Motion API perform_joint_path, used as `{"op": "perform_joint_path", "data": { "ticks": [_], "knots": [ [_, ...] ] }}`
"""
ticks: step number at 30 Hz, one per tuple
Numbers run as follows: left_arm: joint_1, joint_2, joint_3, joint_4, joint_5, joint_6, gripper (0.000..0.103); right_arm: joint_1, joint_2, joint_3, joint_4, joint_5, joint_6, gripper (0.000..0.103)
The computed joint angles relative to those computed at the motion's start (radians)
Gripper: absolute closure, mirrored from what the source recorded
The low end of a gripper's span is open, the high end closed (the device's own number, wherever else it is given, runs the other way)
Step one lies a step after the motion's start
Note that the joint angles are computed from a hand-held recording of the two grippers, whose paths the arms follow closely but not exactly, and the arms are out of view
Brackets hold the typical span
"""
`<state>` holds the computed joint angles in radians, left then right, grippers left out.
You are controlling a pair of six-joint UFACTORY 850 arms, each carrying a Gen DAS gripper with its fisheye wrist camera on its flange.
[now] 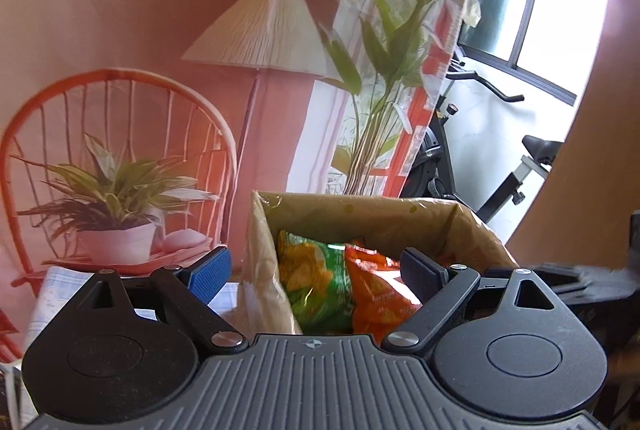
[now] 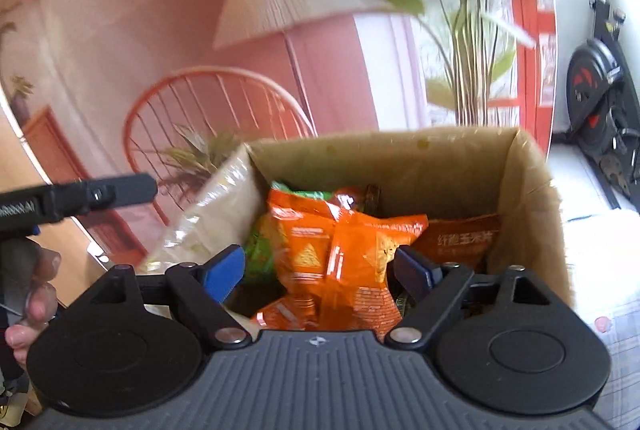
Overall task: Organize snacks
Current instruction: 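Withdraw both grippers from the box back toward the table snacks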
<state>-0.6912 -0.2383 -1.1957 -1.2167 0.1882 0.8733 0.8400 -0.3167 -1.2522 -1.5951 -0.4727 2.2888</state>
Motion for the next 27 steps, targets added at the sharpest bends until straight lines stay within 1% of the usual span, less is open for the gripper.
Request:
{"op": "perform_joint_path", "data": {
  "ticks": [5,9,15,17,20,24,27],
  "knots": [
    [-0.028,0.097,0.101,0.024,0.052,-0.005,0.010,0.067,0.093,0.101,-0.152,-0.097,0.157,0.019],
    [-0.044,0.169,0.177,0.035,0.074,-0.040,0.010,0.120,0.156,0.183,-0.244,-0.186,0.283,0.018],
    [-0.097,0.246,0.307,0.070,0.145,-0.117,0.010,0.202,0.192,0.267,-0.210,-0.309,0.283,0.018],
    [-0.114,0.259,0.350,0.108,0.142,-0.184,0.010,0.224,0.197,0.302,-0.206,-0.328,0.323,0.018],
    [-0.144,0.265,0.406,0.152,0.134,-0.267,0.010,0.251,0.200,0.352,-0.200,-0.333,0.381,0.018],
    [-0.170,0.256,0.465,0.304,0.109,-0.492,0.010,0.285,0.186,0.385,-0.152,-0.319,0.375,0.018],
    [-0.189,0.220,0.484,0.401,0.093,-0.633,0.010,0.306,0.170,0.400,-0.108,-0.305,0.373,0.018]
  ]
}}
